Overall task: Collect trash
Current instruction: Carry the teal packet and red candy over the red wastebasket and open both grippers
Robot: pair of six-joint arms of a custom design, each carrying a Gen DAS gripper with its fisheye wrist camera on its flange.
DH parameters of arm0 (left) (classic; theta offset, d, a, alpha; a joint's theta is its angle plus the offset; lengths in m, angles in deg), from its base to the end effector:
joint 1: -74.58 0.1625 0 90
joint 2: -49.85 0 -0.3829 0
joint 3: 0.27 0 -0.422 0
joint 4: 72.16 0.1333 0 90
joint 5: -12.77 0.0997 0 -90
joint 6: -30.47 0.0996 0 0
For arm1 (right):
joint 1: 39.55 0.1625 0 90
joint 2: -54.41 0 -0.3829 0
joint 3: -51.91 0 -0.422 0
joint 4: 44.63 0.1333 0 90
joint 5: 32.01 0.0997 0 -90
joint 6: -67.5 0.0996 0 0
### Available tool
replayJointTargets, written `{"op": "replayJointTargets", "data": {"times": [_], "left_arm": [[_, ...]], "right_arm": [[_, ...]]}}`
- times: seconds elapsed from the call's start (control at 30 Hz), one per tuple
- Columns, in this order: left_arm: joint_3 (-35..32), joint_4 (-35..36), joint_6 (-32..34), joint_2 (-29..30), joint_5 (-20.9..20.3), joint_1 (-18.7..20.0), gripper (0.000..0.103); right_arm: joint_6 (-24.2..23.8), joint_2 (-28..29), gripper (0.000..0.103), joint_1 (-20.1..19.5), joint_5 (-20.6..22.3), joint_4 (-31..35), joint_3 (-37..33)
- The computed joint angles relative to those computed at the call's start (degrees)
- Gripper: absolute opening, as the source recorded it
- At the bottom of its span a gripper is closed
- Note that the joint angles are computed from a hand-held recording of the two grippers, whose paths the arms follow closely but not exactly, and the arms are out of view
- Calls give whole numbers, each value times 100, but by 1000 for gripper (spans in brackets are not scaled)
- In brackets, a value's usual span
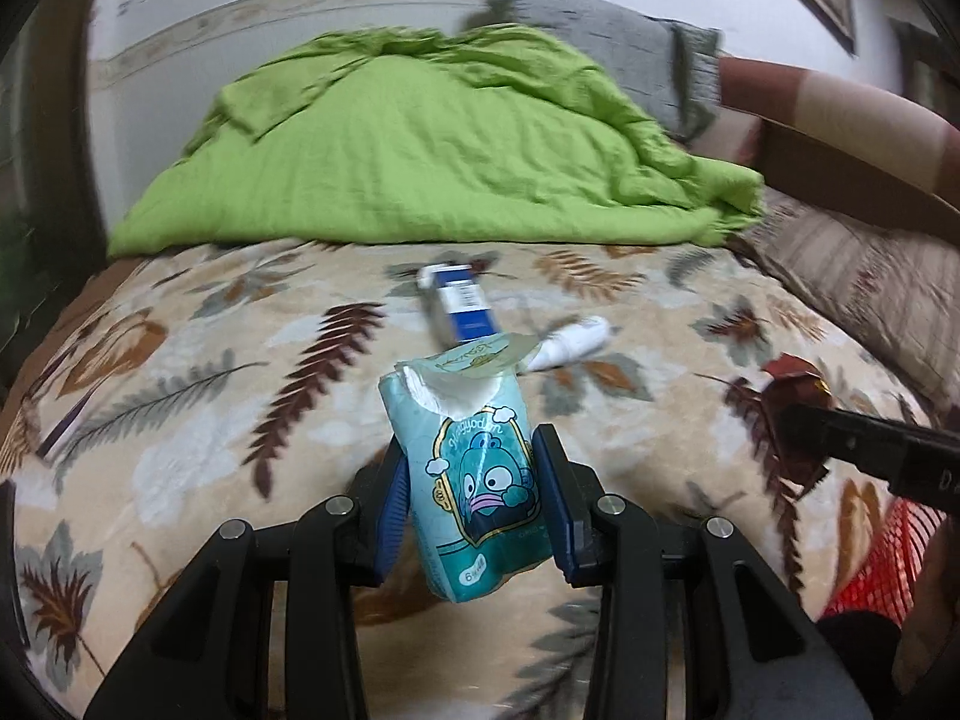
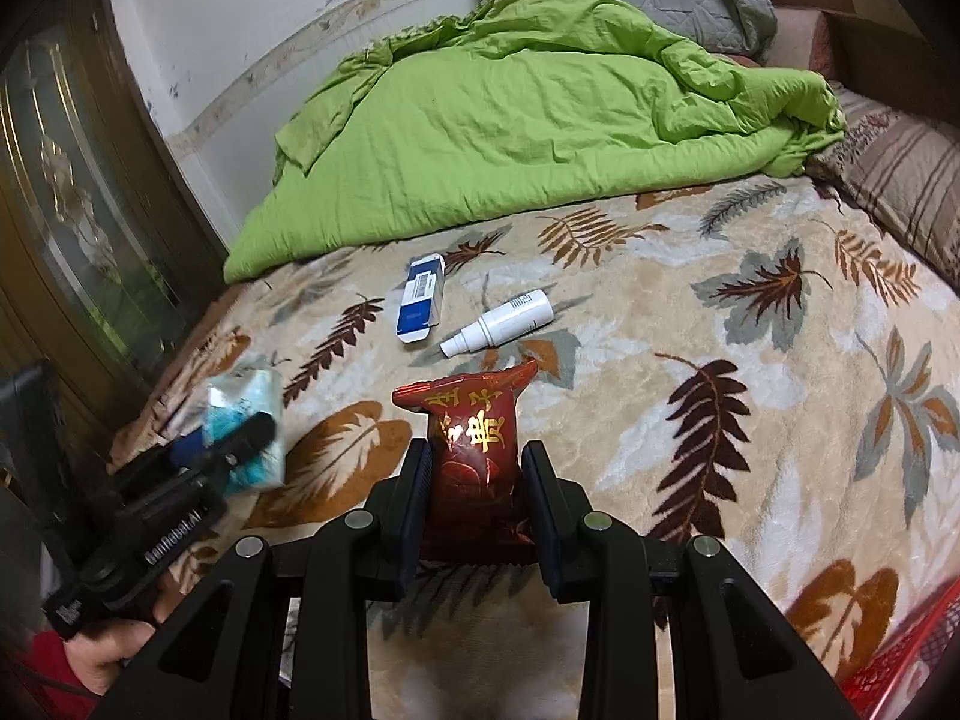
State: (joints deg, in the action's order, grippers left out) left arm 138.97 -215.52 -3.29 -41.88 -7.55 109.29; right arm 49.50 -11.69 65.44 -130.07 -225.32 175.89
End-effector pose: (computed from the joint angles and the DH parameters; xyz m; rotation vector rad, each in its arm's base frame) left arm -0.1802 -0.4006 0.2098 0.3182 2.0727 -1.0992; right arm 0.2489 -0.4683 0.1263 0.7581 -2.7698 0.8397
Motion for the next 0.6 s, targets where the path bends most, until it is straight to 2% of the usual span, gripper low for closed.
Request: {"op": "replayJointTargets", "data": {"times": [0.07, 0.13, 0.23, 0.27, 0.43, 0.53, 0.6], "left_arm": [[-50, -440, 376, 153, -399, -46, 37], [-143, -557, 507, 329, -585, -105, 37], [-436, -696, 776, 774, -1195, -205, 37], [-522, -679, 819, 879, -1295, -224, 37], [-1149, -1133, 1351, 1909, -2411, -443, 37], [-1550, -1276, 1547, 2506, -3194, -502, 37], [-1815, -1286, 1588, 2898, -3692, -520, 37]], "right_arm": [[-48, -273, 34, -75, 64, 39, 174], [-88, -626, 34, -180, 71, 107, 394], [-54, -1343, 34, -471, 104, 212, 823], [-20, -1624, 34, -599, 88, 264, 977], [116, -3148, 34, -1347, -175, 419, 1736], [196, -4188, 34, -1944, -151, 727, 2120], [190, -4614, 34, -2220, -129, 893, 2229]]}}
